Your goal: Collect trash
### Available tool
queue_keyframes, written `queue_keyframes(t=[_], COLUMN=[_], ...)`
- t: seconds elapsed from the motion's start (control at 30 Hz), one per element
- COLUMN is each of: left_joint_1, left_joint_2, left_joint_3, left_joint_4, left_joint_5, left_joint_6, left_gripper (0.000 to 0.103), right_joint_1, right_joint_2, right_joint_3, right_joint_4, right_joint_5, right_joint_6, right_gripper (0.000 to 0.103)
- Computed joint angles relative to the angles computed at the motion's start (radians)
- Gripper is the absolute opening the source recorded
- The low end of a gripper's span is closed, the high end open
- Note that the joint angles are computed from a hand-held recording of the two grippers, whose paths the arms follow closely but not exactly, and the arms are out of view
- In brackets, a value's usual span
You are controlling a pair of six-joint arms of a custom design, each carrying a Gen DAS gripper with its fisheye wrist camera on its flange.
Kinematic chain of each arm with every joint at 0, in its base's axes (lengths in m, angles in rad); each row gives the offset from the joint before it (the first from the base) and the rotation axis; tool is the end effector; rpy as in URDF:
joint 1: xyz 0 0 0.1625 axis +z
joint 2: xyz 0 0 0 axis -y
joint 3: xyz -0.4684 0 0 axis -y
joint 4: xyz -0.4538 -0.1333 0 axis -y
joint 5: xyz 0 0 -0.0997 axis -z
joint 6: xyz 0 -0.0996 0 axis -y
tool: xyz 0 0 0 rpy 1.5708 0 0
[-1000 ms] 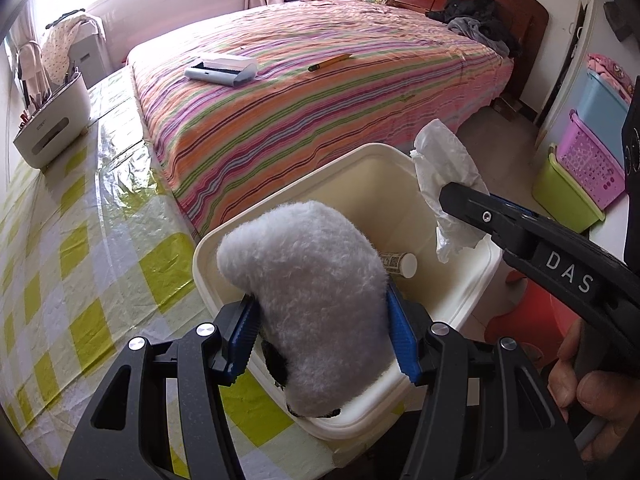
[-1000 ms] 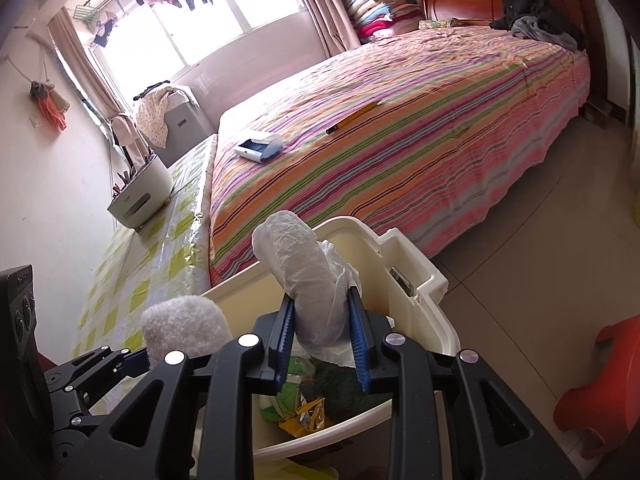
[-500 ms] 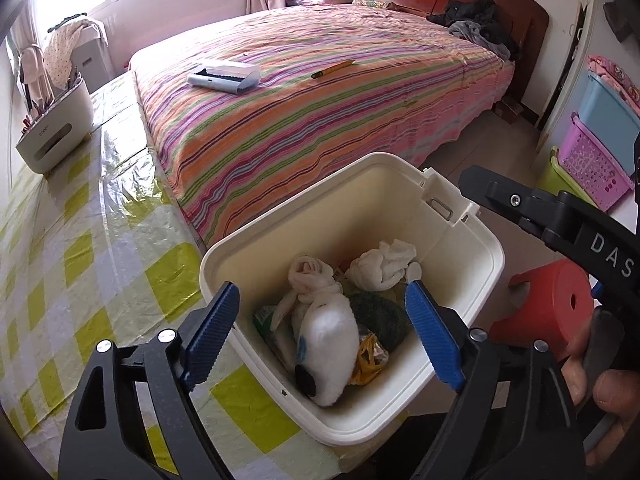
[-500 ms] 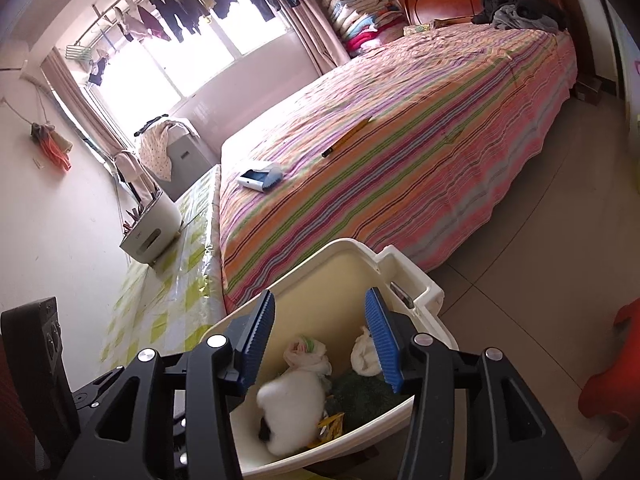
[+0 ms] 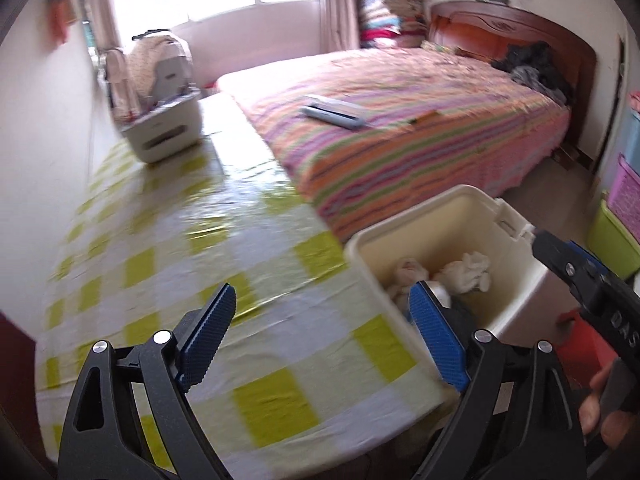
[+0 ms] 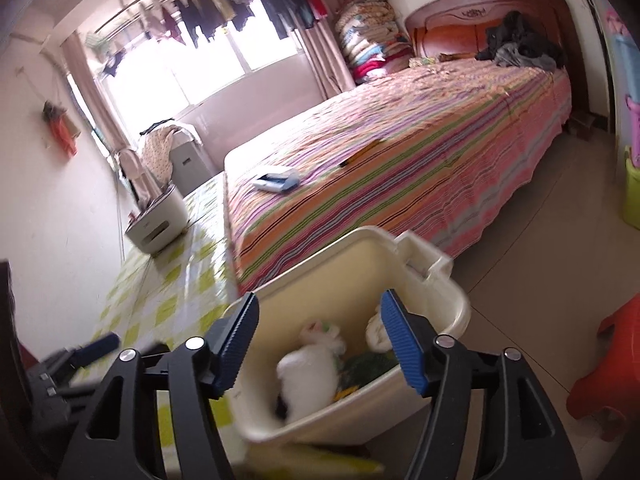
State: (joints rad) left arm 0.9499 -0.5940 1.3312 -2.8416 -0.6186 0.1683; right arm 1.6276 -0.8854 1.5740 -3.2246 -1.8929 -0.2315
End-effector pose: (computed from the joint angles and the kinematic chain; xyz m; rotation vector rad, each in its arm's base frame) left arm -0.3139 -0.8075 0.1206 0.5573 2.1414 -0.8371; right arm 0.1460 -0.7743 0.2649 0.1467 -2.4733 1.2535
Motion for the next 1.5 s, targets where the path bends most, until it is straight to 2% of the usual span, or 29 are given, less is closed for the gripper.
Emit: queue_keyframes(t=[0.27,0.43,0.63,0.93,1.5], left_joint_1=[-0.014,-0.022,-0.023,-0.005,0.025], left_joint_2=[-0.145,-0.21,-0.252,-0.269,-0.207], left_joint_3=[0.211,0.31,0.368,0.37,0.254], left_joint_4=[-0.117,-0.142,-0.16,-0.158,-0.01], left_joint_5=[0.07,0.068,0.057,0.065,0.071], left_joint_6=[-0.077,-0.117,-0.132,-0.145,-0.189], left_gripper=[0.089,0.089,0.09,0.092,0.092], right_joint_1=[0.079,0.115,0.143,0.154,0.122], right_joint_2=[-0.031,-0.022,0.001,0.029,0.077], right_joint_3=[0.119,0.136,0.125,0.091,-0.012], right_joint_4=[-0.022,-0.02,-0.01,0.04,0.144], right_joint_5=[-0.074,-0.118,-0.155,-0.158,-0.13], right_joint_6=[-0.074,-0.086,-0.09,-0.069,-0.027], right_gripper=[0.068,0.069,0.069,0.069,0.069])
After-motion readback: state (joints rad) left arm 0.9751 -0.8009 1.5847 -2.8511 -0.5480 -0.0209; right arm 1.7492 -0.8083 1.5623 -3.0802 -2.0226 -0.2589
